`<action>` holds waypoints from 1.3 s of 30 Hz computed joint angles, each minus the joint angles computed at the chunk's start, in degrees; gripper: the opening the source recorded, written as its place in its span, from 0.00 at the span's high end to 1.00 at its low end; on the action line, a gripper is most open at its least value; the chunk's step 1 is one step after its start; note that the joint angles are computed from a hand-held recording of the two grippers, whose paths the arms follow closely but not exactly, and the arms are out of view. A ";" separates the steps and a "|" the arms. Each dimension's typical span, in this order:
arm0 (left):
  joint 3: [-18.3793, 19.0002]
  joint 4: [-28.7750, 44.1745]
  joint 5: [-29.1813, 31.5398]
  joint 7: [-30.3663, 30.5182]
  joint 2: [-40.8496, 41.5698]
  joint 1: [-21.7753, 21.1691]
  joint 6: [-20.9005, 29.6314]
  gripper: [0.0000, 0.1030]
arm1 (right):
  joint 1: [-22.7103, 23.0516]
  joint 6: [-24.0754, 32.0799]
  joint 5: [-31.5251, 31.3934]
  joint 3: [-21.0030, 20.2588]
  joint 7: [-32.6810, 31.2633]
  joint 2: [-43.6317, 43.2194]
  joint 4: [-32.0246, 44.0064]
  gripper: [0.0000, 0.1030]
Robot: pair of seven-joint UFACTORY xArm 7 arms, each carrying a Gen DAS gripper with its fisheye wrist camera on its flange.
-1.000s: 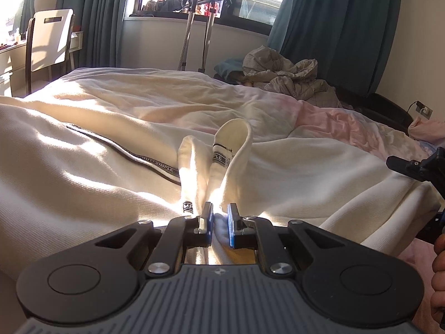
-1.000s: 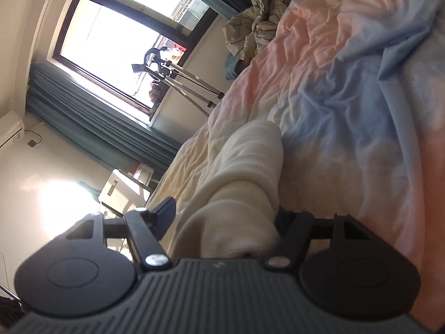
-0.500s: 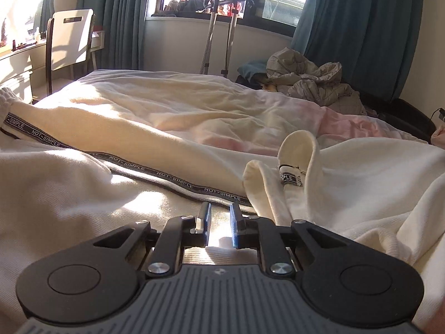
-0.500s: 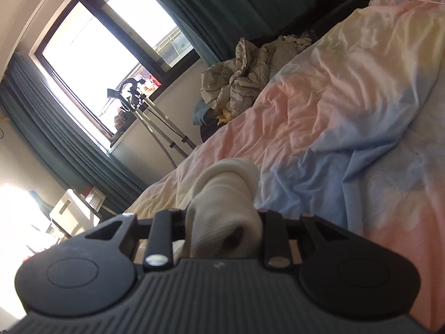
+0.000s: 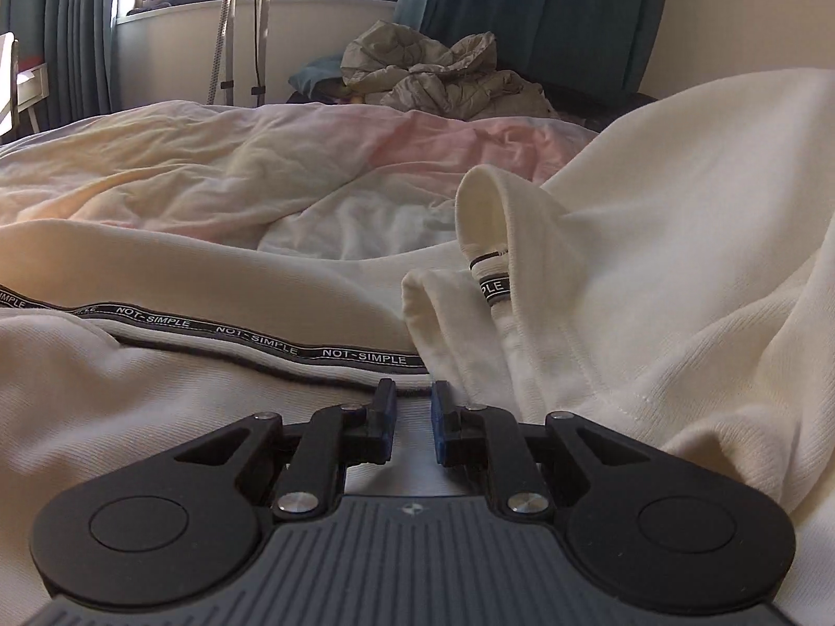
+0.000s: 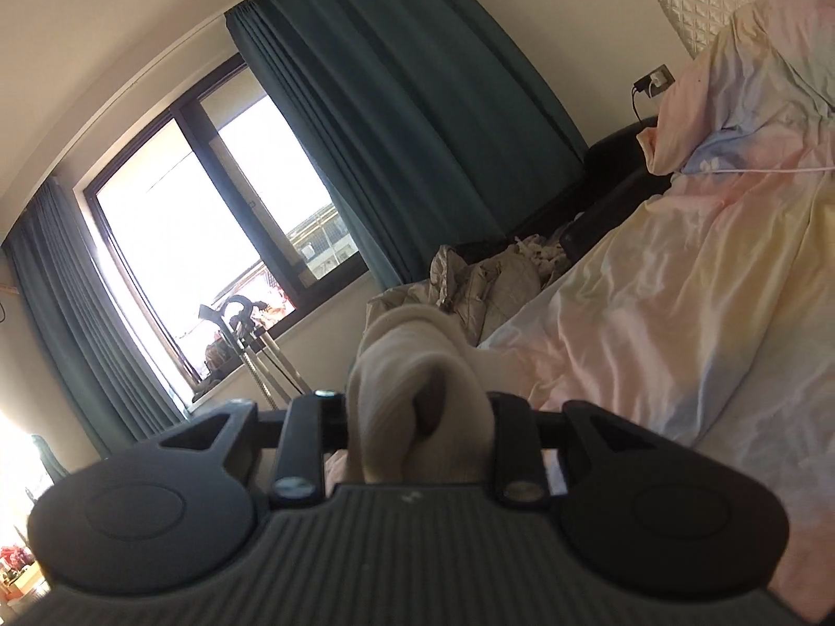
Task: Fold clothes
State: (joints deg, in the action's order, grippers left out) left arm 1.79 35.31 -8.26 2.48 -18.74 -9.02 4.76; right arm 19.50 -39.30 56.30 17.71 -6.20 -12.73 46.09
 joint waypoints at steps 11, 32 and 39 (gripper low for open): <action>0.85 -0.52 5.60 1.97 -7.91 6.67 9.29 0.77 | 2.20 -4.16 -4.85 0.35 -8.65 5.38 2.76 0.71; 25.35 5.04 -6.85 21.26 -30.12 10.19 14.36 0.44 | 32.20 -16.20 -4.23 -1.12 -61.63 38.90 36.78 0.72; 29.89 5.99 -11.35 23.70 -30.22 8.94 14.02 0.44 | 40.90 -5.64 -1.66 -3.17 -70.24 49.09 48.69 0.72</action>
